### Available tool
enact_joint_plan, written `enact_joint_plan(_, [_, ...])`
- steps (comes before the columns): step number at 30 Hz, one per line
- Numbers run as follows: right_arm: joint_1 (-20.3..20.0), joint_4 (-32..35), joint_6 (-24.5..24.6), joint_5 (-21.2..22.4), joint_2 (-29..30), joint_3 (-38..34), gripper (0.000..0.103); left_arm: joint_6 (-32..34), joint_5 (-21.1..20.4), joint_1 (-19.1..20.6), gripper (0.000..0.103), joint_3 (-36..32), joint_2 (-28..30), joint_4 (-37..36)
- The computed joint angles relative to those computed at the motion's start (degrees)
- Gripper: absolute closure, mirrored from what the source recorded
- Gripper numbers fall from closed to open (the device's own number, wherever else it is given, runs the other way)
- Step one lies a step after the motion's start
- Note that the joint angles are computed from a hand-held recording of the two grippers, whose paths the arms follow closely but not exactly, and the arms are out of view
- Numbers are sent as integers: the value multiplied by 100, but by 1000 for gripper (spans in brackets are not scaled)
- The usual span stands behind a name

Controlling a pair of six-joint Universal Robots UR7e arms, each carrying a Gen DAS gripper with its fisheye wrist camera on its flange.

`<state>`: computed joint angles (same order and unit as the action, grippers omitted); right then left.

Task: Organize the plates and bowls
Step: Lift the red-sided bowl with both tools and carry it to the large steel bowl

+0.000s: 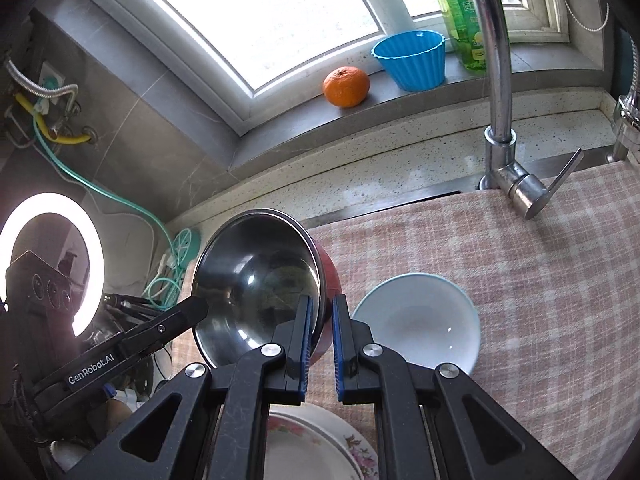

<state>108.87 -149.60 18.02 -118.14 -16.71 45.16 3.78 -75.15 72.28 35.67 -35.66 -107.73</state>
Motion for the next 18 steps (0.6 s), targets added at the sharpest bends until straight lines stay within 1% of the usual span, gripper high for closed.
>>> enact_joint_plan(6, [145, 189, -75, 69, 212, -202, 94, -41, 165, 56, 97, 780, -549, -465])
enact_joint_plan(13, [263, 466, -136, 232, 468, -481, 94, -206, 228, 177, 97, 1208, -940, -705])
enact_joint_plan(18, [363, 766, -251, 290, 736, -843, 94, -308, 292, 291, 97, 1576, -1251, -879])
